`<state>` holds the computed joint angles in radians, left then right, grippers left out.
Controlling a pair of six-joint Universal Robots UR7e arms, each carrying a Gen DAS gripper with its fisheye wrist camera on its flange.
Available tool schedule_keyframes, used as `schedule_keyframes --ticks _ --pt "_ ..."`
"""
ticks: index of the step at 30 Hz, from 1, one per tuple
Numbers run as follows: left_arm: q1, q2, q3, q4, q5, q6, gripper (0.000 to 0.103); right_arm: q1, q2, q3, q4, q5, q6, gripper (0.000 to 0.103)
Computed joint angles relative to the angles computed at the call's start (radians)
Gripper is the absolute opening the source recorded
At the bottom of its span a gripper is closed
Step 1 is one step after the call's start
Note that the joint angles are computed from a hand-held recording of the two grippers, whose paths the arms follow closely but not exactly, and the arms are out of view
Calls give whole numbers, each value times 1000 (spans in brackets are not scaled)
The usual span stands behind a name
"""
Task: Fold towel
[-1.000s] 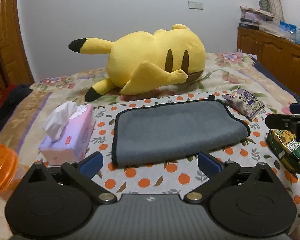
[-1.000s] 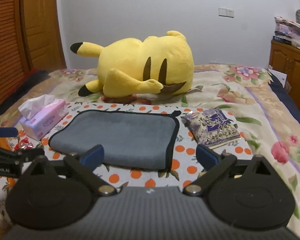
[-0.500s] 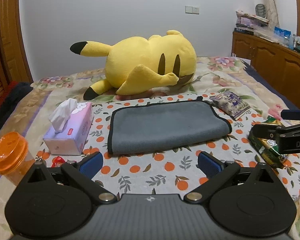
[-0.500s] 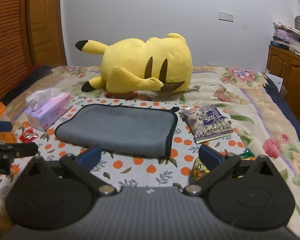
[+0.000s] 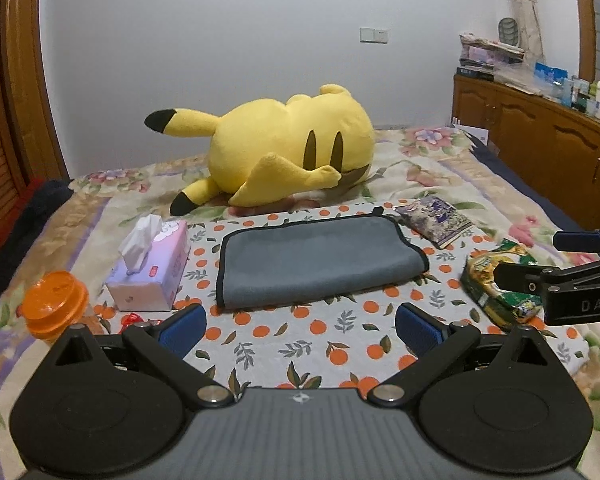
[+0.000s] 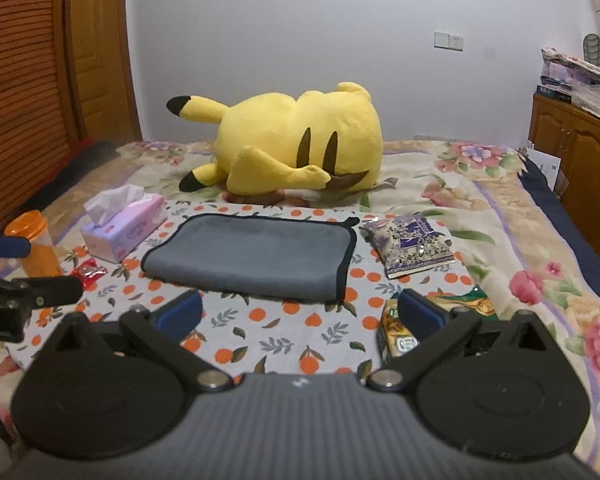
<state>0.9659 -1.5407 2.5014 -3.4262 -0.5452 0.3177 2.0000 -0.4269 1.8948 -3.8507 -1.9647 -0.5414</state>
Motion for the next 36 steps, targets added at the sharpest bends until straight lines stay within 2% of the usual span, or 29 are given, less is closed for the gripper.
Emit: schedule_keyframes --ticks 4,10,18,21,30,36 --pt "-67 -53 38 66 71 -58 103 7 -31 45 -8 -1 25 103" --pt "-140 -151 96 206 114 -169 103 22 -64 103 -60 -11 6 103" --pt "-230 -299 163 466 164 -344 103 28 -89 168 -109 -17 0 103" --pt "-272 -380 183 612 190 -436 103 32 -96 190 -119 -19 8 103" --pt "-388 -668 194 1229 225 -804 103 52 -108 254 -175 -20 24 103" --pt "-412 -767 195 1454 221 -948 103 59 -99 278 -188 -14 46 103"
